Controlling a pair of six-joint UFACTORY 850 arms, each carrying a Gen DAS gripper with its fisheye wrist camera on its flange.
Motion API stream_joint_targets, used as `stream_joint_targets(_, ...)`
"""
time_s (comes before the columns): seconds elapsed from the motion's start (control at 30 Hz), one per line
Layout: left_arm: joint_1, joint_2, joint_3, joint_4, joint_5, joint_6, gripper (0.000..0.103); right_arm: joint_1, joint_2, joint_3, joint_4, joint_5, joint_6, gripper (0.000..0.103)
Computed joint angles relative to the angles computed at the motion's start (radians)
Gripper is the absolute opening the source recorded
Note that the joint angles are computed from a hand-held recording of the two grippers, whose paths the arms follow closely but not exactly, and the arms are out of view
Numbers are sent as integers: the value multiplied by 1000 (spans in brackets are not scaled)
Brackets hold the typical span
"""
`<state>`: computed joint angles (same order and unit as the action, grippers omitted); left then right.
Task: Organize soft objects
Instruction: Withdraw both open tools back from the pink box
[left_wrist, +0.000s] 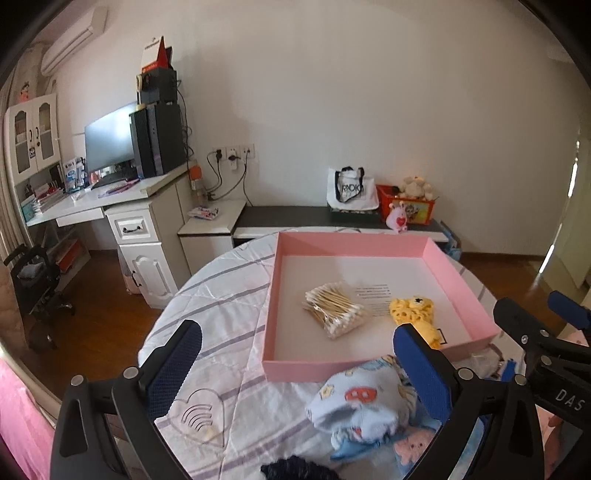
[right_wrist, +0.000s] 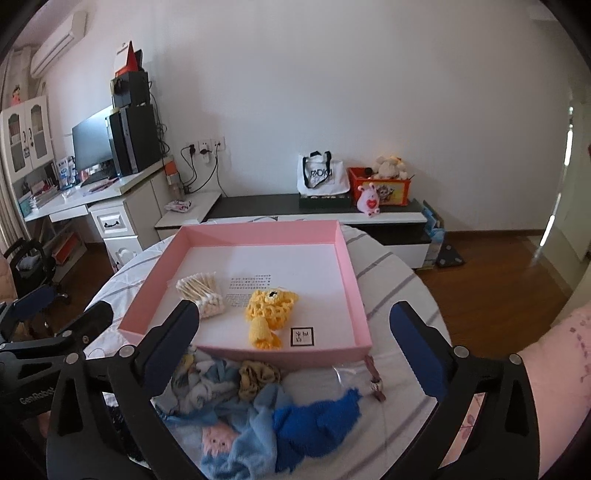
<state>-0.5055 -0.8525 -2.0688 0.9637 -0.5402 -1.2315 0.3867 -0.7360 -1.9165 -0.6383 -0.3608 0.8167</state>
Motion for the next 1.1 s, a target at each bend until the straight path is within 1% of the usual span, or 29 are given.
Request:
stream_joint_targets(0.1, -16, 78, 123, 106, 15, -120, 103, 4, 50, 66, -73, 27, 84, 103)
stream_joint_targets(0.2, -34, 149, 231, 229, 20, -247, 103, 11, 99, 127, -181, 45, 193, 103)
stream_joint_targets(0.23, -39, 167, 258, 264, 18, -282, 103, 15, 120, 153, -239, 52, 250, 103)
stream_joint_targets(0.4, -72, 255, 383, 427, 8, -443, 103, 28, 188, 231, -416, 68, 419, 103)
stream_joint_targets(0.43, -79, 277, 413, 467, 8, -481, 103, 33, 206, 252, -480, 65, 480, 103)
stream_joint_targets(0.53, -96, 328, 481, 566, -4, -579, 103, 57, 238, 292, -687, 8, 668, 103)
stream_joint_targets(0.6, -109, 360, 524, 630, -27, -644, 103, 72, 260, 317, -791, -26, 751, 103)
stream_joint_targets(0.73, -134, 419, 614, 750, -70, -763, 103, 83, 304, 365, -950, -40, 904, 103)
stream_joint_targets(0.83, -154, 458, 671, 821, -111, -832, 103, 91, 329, 393, -1048, -64, 992, 103)
stream_joint_targets(1.03, -178, 474, 700, 886, -171, -894, 103, 108, 367, 433, -1184, -110, 1104, 103)
stream_joint_targets(1.1, -184, 480, 715, 911, -196, -919, 103, 118, 380, 453, -1257, -141, 1169, 103)
